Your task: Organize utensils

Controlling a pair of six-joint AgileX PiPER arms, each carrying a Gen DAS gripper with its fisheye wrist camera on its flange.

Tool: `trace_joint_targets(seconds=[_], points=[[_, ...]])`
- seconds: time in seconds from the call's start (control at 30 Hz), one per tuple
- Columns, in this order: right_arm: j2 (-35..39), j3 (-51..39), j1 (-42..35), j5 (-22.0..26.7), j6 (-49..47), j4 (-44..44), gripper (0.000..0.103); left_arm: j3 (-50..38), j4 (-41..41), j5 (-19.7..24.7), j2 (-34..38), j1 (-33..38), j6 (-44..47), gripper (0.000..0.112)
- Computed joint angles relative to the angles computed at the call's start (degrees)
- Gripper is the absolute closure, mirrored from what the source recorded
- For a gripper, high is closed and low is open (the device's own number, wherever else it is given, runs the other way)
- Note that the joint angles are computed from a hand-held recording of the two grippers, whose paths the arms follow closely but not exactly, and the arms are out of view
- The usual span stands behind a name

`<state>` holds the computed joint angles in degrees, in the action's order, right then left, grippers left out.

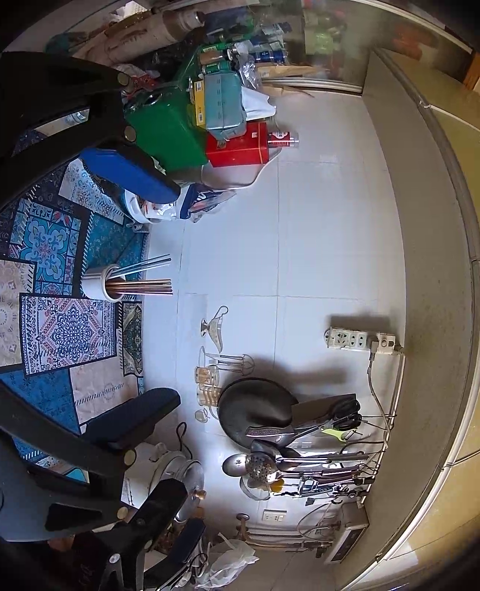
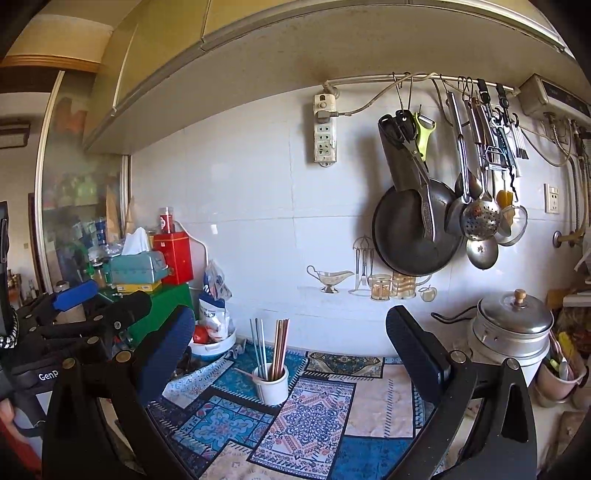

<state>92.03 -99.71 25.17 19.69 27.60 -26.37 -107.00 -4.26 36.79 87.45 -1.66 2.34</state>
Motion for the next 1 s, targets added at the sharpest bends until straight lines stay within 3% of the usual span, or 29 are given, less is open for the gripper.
trace_joint_targets(seconds=[1.0], points=[[1.74,-3.32,2.12,4.11,3.62,-4.54,0.0,-2.85,-5.57,1.89,2.36,3.22,3.07,0.011]])
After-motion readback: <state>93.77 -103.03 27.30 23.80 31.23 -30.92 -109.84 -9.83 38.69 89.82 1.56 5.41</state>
